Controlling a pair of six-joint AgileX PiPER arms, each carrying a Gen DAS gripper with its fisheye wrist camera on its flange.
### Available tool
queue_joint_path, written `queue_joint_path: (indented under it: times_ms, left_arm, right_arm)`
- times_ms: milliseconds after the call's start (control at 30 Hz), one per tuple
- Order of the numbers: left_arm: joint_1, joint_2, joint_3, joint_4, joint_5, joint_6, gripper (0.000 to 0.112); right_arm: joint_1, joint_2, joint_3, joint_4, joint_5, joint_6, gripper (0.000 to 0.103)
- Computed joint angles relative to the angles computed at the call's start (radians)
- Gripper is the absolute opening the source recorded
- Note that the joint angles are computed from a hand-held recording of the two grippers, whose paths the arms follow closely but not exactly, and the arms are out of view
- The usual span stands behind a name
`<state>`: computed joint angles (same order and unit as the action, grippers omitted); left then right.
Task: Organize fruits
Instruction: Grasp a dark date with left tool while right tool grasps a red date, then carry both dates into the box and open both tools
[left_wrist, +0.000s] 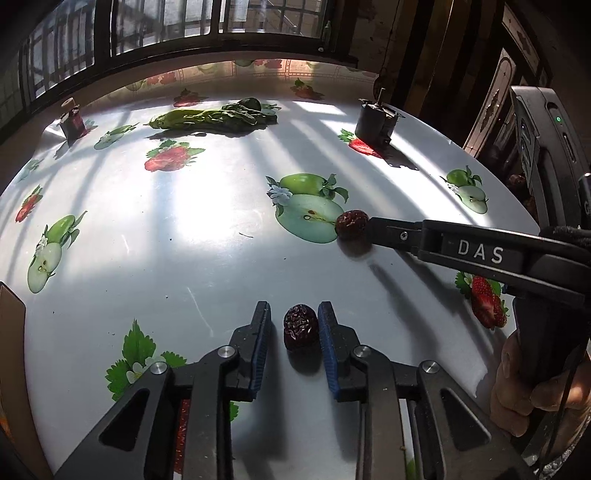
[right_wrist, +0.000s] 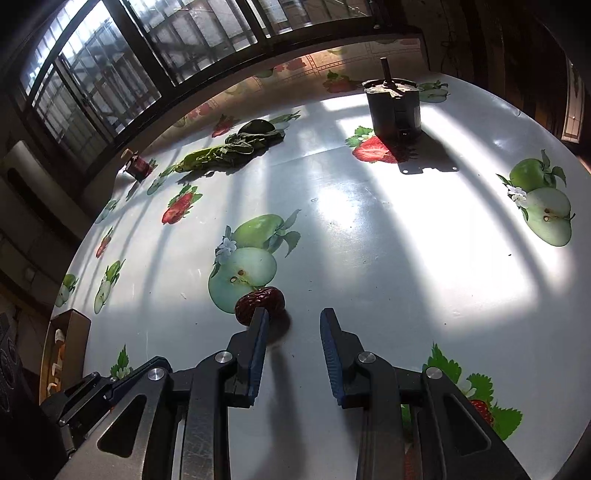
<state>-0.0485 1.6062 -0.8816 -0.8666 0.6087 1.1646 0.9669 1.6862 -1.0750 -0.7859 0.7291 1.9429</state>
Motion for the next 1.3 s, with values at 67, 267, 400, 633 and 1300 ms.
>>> queue_joint_path:
  times_ms: [67, 267, 400, 633, 1300]
  left_arm:
    - [0.027, 0.014, -0.017, -0.009, 0.034, 0.001, 0.018]
    - [0.077, 0.034, -0.038, -0.025, 0.057, 0.012, 0.018]
    - [0.087, 0.035, -0.036, -0.038, 0.064, 0.035, 0.018]
    - [0.074, 0.027, -0.025, -0.033, 0.040, 0.053, 0.018]
    - [0.219, -0.045, -0.026, -0.100, 0.207, 0.053, 0.018]
  right_arm:
    - [-0.018, -0.007, 0.015, -0.018, -0.052, 0.023, 0.031]
    - [-0.066, 0.021, -0.028, 0.023, -0.075, -0.041, 0.040]
    - [-0.086, 0.072, -0.099, 0.062, -0.046, -0.116, 0.041]
    - [-0.033, 0.188, -0.280, 0.114, 0.158, -0.274, 0.041]
    - [0.201, 0.107, -0.354, 0.071, 0.421, -0.153, 0.035]
